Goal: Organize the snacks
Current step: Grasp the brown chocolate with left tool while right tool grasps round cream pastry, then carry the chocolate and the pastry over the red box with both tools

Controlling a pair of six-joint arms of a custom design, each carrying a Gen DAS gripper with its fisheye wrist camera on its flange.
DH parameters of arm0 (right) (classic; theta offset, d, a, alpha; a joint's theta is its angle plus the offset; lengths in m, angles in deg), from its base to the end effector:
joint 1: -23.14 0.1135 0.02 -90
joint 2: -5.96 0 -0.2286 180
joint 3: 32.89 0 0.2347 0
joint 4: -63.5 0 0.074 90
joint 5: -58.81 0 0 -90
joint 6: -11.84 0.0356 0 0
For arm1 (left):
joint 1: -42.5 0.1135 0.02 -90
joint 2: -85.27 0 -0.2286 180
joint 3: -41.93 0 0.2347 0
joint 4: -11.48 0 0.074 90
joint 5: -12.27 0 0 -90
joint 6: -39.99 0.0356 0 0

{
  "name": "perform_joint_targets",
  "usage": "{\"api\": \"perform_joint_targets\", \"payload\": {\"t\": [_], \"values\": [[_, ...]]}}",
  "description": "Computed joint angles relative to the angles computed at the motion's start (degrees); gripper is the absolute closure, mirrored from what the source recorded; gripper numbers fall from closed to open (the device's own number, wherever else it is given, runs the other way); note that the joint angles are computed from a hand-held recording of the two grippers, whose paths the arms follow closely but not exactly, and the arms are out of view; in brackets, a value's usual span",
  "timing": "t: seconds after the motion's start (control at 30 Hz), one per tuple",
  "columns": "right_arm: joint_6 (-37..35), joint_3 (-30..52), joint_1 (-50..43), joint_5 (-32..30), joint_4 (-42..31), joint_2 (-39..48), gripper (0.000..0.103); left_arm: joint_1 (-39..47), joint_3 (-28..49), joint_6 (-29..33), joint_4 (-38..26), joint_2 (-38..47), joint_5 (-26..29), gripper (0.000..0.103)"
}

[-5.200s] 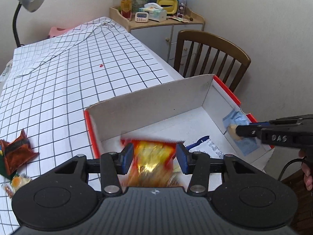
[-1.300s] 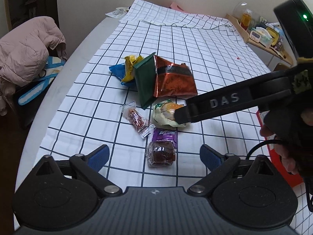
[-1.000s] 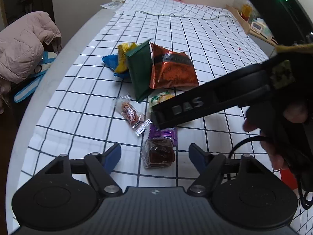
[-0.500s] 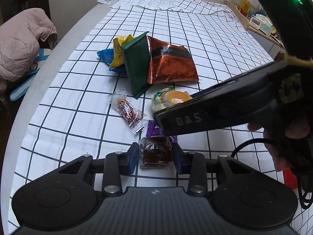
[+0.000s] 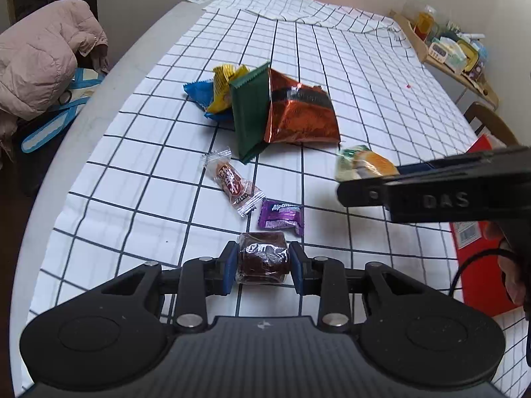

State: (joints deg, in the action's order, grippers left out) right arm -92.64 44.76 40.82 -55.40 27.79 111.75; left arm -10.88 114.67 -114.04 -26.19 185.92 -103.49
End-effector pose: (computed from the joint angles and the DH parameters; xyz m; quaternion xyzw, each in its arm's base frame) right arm 0.3158 0.1160 0.1272 -0.3094 0.9020 0.2104 0.2154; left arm 0.1994 -0.2424 0.1317 -0.1354 0.9443 -0.0630 0.2933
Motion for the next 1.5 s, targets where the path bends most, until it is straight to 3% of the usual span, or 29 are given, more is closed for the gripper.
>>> {"api": "perform_joint_targets", "payload": {"t": [0.43, 0.83, 1.3, 1.5], "values": [[-0.39, -9.28, -8.12, -5.18, -6.7, -18.53, 0.051, -5.66, 7.71, -2.75, -13.13, -4.51, -5.62, 0.071], [-7.07, -12.73, -22.17, -11.29, -17.49, -33.45, 0.051, -11.13, 23.66, -0.07, -21.83, 0.43, -9.41, 0.071], [-23.11, -9.57, -44.77, -18.76, -28.74, -32.42, 0.051, -15.24, 50.22, 5.94, -29.33, 16.23, -11.25, 0.071], [-30.21, -6.38, -53.24, -20.56, -32.34, -28.19, 0.051, -15.73, 67.46, 8.79, -34.31, 27.26, -9.55, 0.071]]}}
